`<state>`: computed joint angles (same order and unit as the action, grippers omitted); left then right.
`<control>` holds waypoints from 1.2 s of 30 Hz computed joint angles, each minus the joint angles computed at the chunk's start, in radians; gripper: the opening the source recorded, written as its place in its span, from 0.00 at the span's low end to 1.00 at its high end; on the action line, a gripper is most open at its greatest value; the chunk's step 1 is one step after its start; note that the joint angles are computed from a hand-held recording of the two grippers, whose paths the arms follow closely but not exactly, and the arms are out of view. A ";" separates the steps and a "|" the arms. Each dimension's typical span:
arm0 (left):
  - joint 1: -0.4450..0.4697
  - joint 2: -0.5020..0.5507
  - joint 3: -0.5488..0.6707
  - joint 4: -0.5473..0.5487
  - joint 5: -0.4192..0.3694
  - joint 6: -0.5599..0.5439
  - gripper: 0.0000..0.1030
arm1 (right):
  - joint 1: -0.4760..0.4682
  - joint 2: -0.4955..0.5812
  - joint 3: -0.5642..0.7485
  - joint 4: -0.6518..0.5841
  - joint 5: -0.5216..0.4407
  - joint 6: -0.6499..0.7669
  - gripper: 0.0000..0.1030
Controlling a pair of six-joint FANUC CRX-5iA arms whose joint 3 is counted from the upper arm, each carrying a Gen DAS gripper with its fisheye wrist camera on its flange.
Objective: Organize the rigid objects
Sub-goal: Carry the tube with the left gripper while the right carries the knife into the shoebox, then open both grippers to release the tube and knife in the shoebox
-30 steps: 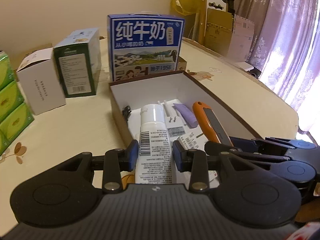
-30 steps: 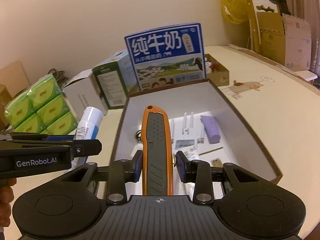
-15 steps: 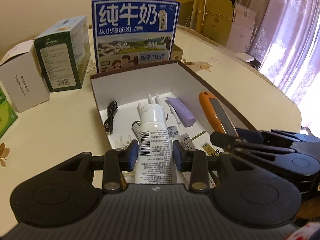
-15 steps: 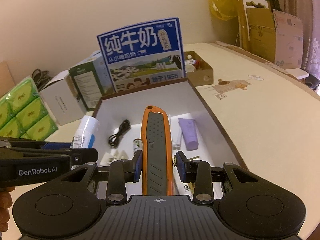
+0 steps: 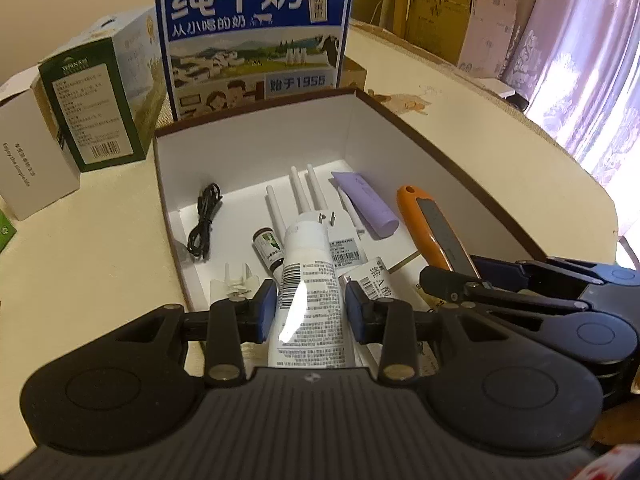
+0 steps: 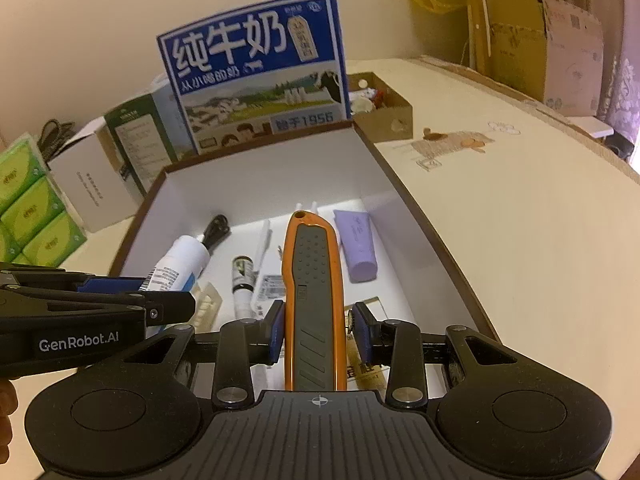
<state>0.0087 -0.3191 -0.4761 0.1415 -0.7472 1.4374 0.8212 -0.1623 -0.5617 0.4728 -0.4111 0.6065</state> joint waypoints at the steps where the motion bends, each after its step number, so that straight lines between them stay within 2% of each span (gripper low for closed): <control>1: 0.000 0.006 -0.001 0.003 0.003 -0.006 0.32 | -0.002 0.003 0.003 -0.010 -0.002 0.006 0.31; 10: 0.006 0.022 -0.025 0.054 0.022 -0.062 0.31 | -0.011 0.020 0.015 -0.038 -0.008 0.015 0.32; 12: 0.010 0.019 -0.031 0.069 0.024 -0.077 0.33 | -0.013 0.020 0.013 -0.039 -0.004 0.011 0.32; 14: 0.012 0.011 -0.038 0.073 0.029 -0.085 0.38 | -0.018 0.007 -0.017 0.022 0.031 -0.058 0.32; 17: 0.016 -0.002 -0.048 0.082 0.033 -0.105 0.40 | -0.028 -0.009 -0.039 0.074 0.066 -0.118 0.32; 24: 0.036 -0.033 -0.068 0.108 0.028 -0.140 0.44 | -0.011 -0.036 -0.039 0.041 0.037 -0.106 0.34; 31: 0.057 -0.086 -0.102 0.142 0.022 -0.173 0.47 | 0.024 -0.080 -0.071 0.071 -0.002 -0.177 0.45; 36: 0.092 -0.163 -0.152 0.207 0.005 -0.228 0.50 | 0.057 -0.131 -0.112 0.155 -0.026 -0.291 0.54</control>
